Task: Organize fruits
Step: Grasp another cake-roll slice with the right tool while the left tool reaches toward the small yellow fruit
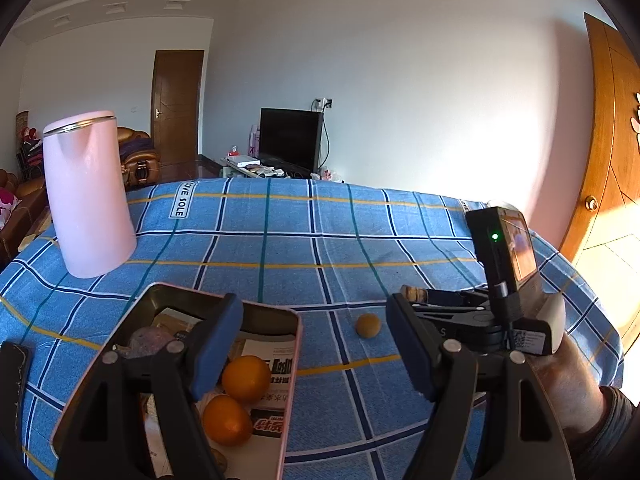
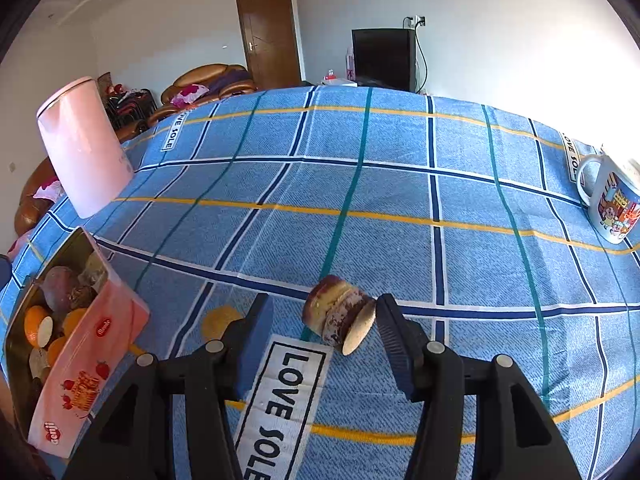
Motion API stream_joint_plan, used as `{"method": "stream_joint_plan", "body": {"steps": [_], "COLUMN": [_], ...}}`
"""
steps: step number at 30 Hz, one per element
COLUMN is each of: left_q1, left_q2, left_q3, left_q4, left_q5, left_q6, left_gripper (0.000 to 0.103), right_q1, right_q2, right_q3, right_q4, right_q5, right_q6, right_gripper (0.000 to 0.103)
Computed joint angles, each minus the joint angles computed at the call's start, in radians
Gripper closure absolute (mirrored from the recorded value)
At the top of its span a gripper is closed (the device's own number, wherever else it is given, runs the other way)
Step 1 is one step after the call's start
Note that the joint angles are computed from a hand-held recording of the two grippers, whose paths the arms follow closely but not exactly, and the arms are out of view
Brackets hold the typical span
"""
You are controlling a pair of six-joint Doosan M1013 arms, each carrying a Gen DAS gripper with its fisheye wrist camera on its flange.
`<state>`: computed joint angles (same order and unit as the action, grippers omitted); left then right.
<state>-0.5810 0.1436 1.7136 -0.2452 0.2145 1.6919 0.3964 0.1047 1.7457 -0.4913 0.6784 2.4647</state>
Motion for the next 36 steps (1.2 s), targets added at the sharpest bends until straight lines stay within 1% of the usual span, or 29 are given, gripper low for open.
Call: {"method": "stream_joint_plan", "body": {"steps": [2,3,4,6,8,9,10,12,14,15,17,18,20,22,23,24,25,27,29,30,31,32,33,35,36], "left_q1": [-0.006,-0.009,-0.012,-0.018,-0.025,-0.028,-0.031,-0.039,-0.045,-0.048,-0.05,-0.051,-0.05,-0.048,-0.047,-0.047,-0.047,-0.042,-0.039,-0.039,-0.038,-0.037,-0.037,-0.037,-0.038], "left_q2": [0.003,0.004,0.006,0.009,0.014,0.018,0.024,0.035,0.046,0.052,0.056,0.056,0.056,0.055,0.056,0.056,0.057,0.06,0.06,0.058,0.06,0.06,0.061,0.063,0.064], "left_q3": [-0.005,-0.005,-0.009,-0.016,-0.023,-0.028,-0.034,-0.046,-0.056,-0.062,-0.064,-0.064,-0.065,-0.065,-0.066,-0.066,-0.068,-0.071,-0.069,-0.066,-0.066,-0.066,-0.066,-0.067,-0.067], "left_q4": [0.011,0.018,0.027,0.032,0.057,0.063,0.068,0.078,0.111,0.121,0.15,0.164,0.18,0.177,0.175,0.174,0.18,0.135,0.099,0.088,0.081,0.069,0.066,0.061,0.057], "left_q5": [0.006,0.007,0.011,0.017,0.025,0.031,0.038,0.056,0.071,0.082,0.079,0.075,0.065,0.062,0.06,0.057,0.059,0.067,0.066,0.063,0.06,0.061,0.063,0.066,0.068], "left_q6": [-0.01,-0.013,-0.019,-0.017,-0.037,-0.042,-0.046,-0.048,-0.077,-0.089,-0.122,-0.14,-0.168,-0.167,-0.165,-0.163,-0.169,-0.136,-0.102,-0.09,-0.083,-0.071,-0.067,-0.066,-0.063], "left_gripper": [0.027,0.027,0.027,0.027,0.027,0.027,0.027,0.027,0.027,0.027,0.027,0.027,0.027,0.027,0.027,0.027,0.027,0.027,0.027,0.027,0.027,0.027,0.027,0.027,0.027], "right_q1": [-0.011,-0.017,-0.022,-0.024,-0.031,-0.03,-0.028,-0.015,-0.008,-0.011,-0.021,-0.024,-0.024,-0.027,-0.025,-0.024,-0.026,-0.036,-0.035,-0.037,-0.043,-0.053,-0.059,-0.05,-0.052], "right_q2": [0.005,0.001,-0.005,-0.011,-0.022,-0.026,-0.029,-0.04,-0.052,-0.053,-0.057,-0.065,-0.079,-0.083,-0.082,-0.077,-0.07,-0.052,-0.02,-0.005,0.009,0.018,0.017,0.015,0.011], "right_q3": [-0.003,0.003,0.01,0.017,0.029,0.032,0.035,0.045,0.057,0.058,0.062,0.072,0.083,0.083,0.081,0.075,0.065,0.045,0.013,0.0,-0.009,-0.017,-0.014,-0.014,-0.009], "right_q4": [0.046,0.06,0.066,0.077,0.098,0.09,0.077,0.011,-0.02,-0.002,0.051,0.047,0.009,0.003,-0.022,-0.036,-0.021,0.019,0.01,0.018,0.04,0.085,0.112,0.085,0.106], "right_q5": [0.017,0.004,-0.014,-0.026,-0.051,-0.056,-0.061,-0.065,-0.069,-0.068,-0.069,-0.086,-0.096,-0.106,-0.107,-0.101,-0.096,-0.089,-0.034,-0.012,0.005,0.018,0.005,0.019,0.01], "right_q6": [-0.045,-0.049,-0.059,-0.087,-0.107,-0.105,-0.099,-0.061,-0.046,-0.063,-0.108,-0.095,-0.052,-0.046,-0.018,-0.001,-0.011,-0.017,-0.007,-0.025,-0.047,-0.078,-0.101,-0.115,-0.139], "right_gripper": [0.052,0.057,0.066,0.067,0.071,0.072,0.074,0.083,0.084,0.084,0.084,0.084,0.075,0.038,0.034,0.034,0.034,0.034,0.034,0.034,0.036,0.043,0.058,0.059,0.059]}}
